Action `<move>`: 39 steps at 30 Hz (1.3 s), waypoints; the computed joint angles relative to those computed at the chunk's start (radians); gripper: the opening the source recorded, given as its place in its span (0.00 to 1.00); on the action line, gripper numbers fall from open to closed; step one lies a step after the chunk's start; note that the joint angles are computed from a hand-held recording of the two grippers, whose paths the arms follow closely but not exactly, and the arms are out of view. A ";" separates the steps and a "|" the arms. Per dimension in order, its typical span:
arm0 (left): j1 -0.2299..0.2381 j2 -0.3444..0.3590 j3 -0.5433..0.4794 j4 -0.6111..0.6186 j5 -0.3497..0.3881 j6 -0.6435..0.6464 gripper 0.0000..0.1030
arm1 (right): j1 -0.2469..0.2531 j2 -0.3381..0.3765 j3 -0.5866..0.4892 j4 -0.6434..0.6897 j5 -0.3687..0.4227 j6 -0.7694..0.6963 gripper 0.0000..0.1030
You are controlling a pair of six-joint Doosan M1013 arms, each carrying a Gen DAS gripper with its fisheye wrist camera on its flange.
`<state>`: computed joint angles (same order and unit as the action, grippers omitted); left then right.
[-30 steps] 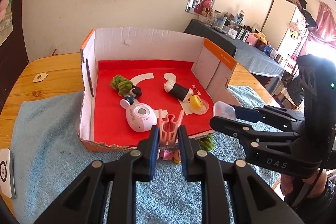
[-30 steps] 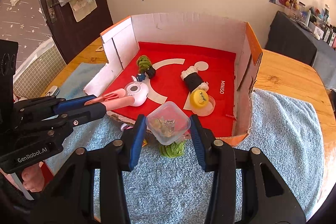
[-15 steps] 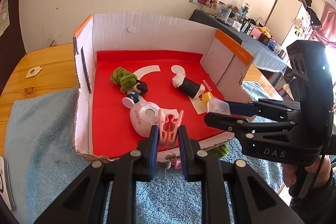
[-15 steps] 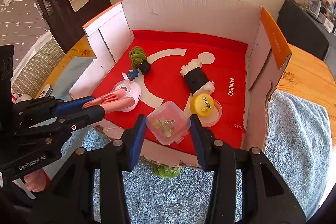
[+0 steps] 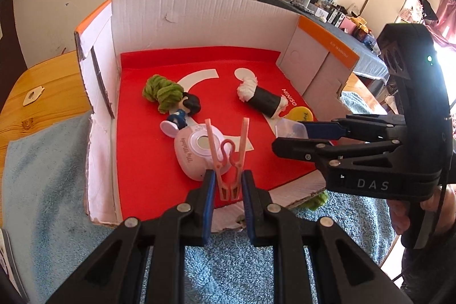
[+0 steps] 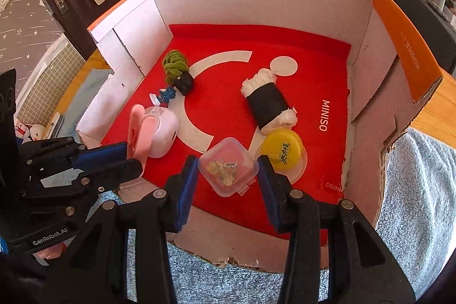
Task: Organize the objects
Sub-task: 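Carry the clear container with the right tool while the left tool carries the pink clip into the box, then set the container beside the yellow cap while the left tool lays the pink clip down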
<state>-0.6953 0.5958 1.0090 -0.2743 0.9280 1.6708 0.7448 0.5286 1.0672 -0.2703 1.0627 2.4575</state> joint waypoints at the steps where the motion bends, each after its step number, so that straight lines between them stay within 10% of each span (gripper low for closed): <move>1: -0.001 0.004 -0.006 0.007 0.006 -0.002 0.18 | -0.001 0.001 -0.002 0.006 0.003 -0.005 0.39; 39: 0.015 0.086 -0.119 0.048 0.054 -0.087 0.19 | 0.013 0.019 -0.013 -0.177 0.090 0.081 0.40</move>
